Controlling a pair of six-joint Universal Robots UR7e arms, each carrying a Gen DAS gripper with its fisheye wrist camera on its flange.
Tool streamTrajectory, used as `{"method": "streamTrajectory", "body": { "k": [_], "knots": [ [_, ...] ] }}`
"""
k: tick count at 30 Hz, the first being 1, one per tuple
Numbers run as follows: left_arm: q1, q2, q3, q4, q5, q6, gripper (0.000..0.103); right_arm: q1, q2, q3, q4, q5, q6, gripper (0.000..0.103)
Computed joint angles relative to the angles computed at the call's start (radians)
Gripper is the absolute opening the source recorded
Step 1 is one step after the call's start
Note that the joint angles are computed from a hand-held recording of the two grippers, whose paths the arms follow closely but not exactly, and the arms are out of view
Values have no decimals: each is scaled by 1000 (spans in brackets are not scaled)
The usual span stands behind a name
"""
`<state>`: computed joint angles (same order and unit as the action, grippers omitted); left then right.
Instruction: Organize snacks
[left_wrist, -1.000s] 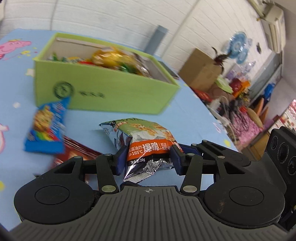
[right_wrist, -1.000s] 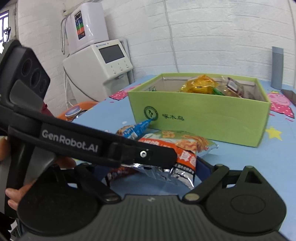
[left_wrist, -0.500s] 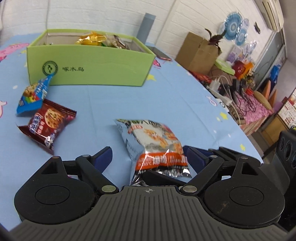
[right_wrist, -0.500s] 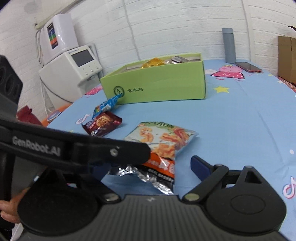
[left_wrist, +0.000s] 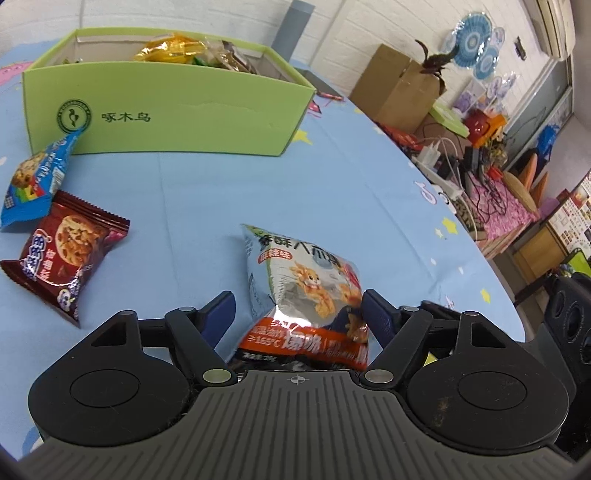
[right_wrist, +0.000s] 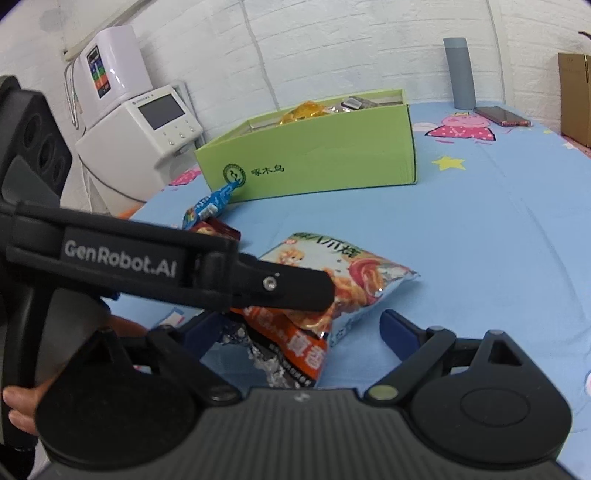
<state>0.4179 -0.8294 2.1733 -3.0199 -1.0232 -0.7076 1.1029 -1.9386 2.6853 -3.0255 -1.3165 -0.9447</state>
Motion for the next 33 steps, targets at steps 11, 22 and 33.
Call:
{"method": "streamTrajectory", "body": {
  "k": [11,22,33],
  "knots": [
    [31,12,-13,-37,-51,43,60,4,20,-10,-2,7,-7,93],
    [45,23,6,-104,-74,97,48,32,74,19,-139,-19,22,89],
    [128,-46,-142,-137,39,281,46,315,332,-220,-253,-75,55,86]
  ]
}}
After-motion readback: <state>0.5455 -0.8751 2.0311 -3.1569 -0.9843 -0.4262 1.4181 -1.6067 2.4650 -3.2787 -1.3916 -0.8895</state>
